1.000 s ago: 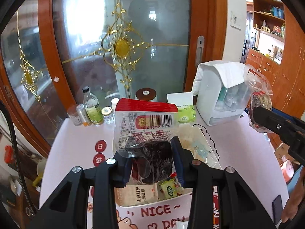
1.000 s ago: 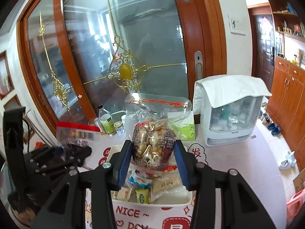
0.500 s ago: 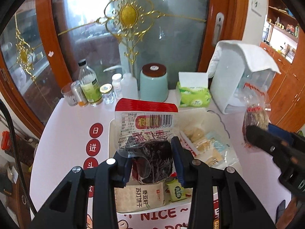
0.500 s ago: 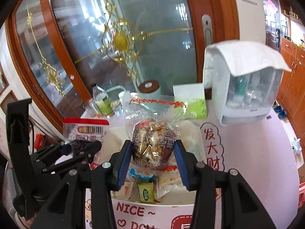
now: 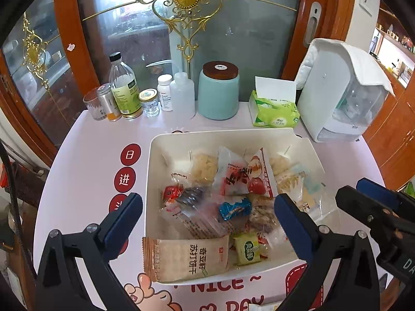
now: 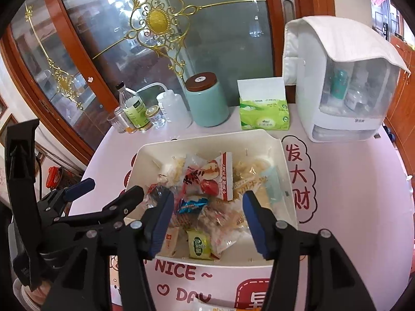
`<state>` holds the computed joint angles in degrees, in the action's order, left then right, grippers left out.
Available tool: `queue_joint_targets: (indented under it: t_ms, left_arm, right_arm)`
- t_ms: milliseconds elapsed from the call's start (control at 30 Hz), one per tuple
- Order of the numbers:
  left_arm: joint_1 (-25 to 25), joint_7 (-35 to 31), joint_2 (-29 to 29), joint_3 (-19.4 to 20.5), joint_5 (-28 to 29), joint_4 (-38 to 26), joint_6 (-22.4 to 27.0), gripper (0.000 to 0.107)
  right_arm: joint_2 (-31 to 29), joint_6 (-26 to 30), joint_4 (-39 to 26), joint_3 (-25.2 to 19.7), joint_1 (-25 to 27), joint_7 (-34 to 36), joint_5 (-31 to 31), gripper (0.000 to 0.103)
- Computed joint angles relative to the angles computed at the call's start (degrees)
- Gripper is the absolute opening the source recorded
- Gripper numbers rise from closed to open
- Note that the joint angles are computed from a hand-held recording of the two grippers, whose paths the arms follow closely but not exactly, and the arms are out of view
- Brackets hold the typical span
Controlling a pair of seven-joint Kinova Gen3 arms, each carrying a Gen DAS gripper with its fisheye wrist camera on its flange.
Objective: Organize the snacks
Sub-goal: 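Open the left tool to drop the dark bag while the right tool releases the nut bag, then move both tools back from the tray to the last two snacks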
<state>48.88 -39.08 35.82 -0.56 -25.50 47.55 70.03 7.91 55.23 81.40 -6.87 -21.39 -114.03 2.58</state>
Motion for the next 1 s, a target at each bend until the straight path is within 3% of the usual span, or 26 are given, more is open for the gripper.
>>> queue_joint_targets:
  t_ms: [367, 600, 833, 1000]
  left_arm:
    - [3.56, -1.28, -2.06, 0.54, -1.88, -0.97, 0.56, 0.101]
    - [6.14, -1.49, -4.83, 2.53, -1.34, 1.83, -3.52, 0.101]
    - [7.34, -3.28, -4.96, 5.66, 3.04, 2.06, -7.97, 0.101]
    - [10.24, -5.84, -2.60, 5.54, 3.86, -0.77, -6.63, 0.101]
  right_arm:
    - [-4.37, 3.24, 1.83, -0.32, 0.13, -3.06, 1.14, 0.056]
    - [-10.89, 7.31, 4.58, -2.51, 0.08, -9.84, 7.27, 0.056]
    - [-19.56, 14.16, 9.60, -6.88, 2.23, -17.59, 13.16, 0.056]
    - [-24.81, 17.96, 14.99, -8.25, 5.25, -19.80, 13.17, 0.059]
